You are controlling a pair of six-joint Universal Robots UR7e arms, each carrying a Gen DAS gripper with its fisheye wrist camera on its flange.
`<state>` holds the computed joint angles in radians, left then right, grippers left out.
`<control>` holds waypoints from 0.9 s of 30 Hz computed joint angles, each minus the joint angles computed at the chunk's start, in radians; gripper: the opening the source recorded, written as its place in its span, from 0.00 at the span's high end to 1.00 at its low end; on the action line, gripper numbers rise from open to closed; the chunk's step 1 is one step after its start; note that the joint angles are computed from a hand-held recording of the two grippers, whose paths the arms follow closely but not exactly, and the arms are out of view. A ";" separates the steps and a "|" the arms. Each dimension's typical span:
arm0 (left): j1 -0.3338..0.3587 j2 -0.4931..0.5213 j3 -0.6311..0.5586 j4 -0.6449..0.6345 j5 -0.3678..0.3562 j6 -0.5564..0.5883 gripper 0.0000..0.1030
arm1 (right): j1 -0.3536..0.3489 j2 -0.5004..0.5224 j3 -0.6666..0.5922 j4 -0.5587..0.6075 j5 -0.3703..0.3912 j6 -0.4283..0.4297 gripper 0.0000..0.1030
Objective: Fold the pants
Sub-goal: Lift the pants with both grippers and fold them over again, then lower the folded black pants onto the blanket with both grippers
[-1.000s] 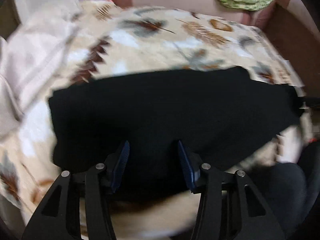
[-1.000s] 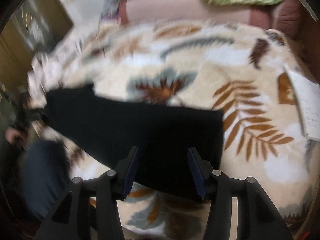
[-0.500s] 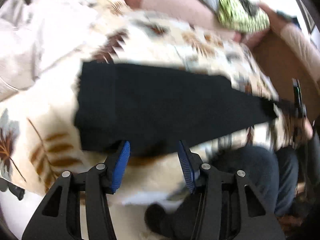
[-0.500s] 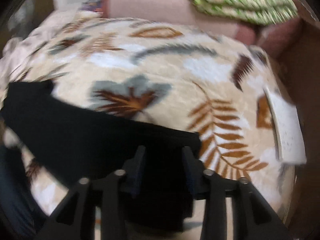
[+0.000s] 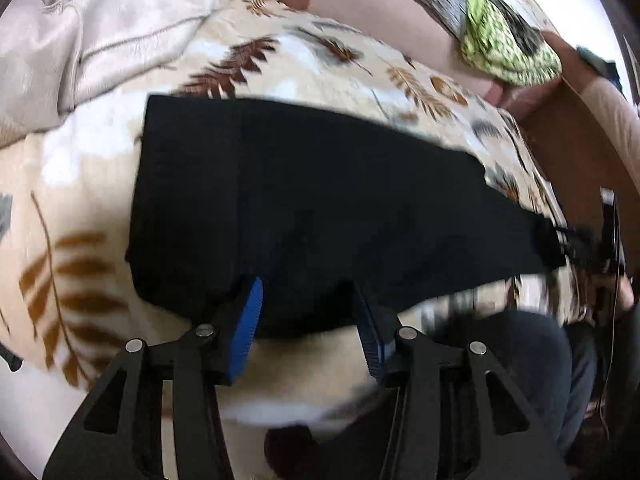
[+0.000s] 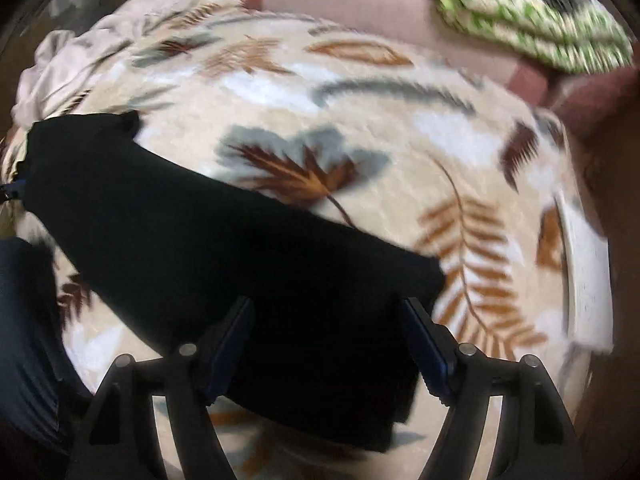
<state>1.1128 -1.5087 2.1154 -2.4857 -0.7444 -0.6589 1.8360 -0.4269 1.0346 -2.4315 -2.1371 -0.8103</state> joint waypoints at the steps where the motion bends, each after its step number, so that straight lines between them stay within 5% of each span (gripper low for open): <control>1: 0.001 -0.001 -0.003 -0.002 -0.008 0.001 0.58 | 0.004 0.003 0.000 0.004 0.011 0.000 0.26; 4: -0.019 -0.065 0.026 -0.066 -0.016 -0.018 0.57 | 0.011 0.022 -0.016 0.012 0.023 0.011 0.26; 6: -0.055 -0.076 0.031 -0.161 0.055 0.040 0.57 | 0.009 0.020 -0.003 -0.010 0.040 0.031 0.26; 10: -0.028 0.007 -0.054 -0.239 0.104 0.125 0.46 | -0.019 -0.012 0.048 -0.093 0.230 0.151 0.26; 12: 0.029 0.060 -0.112 -0.136 0.096 0.085 0.45 | -0.027 -0.013 0.055 -0.104 0.281 0.190 0.27; 14: 0.057 0.072 -0.104 -0.027 0.113 -0.025 0.49 | -0.015 -0.007 0.066 -0.171 0.236 0.172 0.26; 18: -0.039 0.019 0.018 0.085 0.243 -0.159 0.49 | -0.033 -0.035 0.081 -0.174 0.296 0.208 0.26; 22: -0.049 -0.018 -0.016 0.272 0.203 -0.368 0.49 | -0.047 -0.019 0.030 -0.113 0.277 0.295 0.26; 27: -0.101 0.098 -0.133 0.190 0.268 -0.174 0.46 | -0.057 -0.041 0.059 -0.139 0.319 0.331 0.26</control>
<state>1.0122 -1.4103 1.9822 -2.2962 -0.4764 -0.8328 1.7788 -0.4684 1.0934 -2.5700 -1.8182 -0.4796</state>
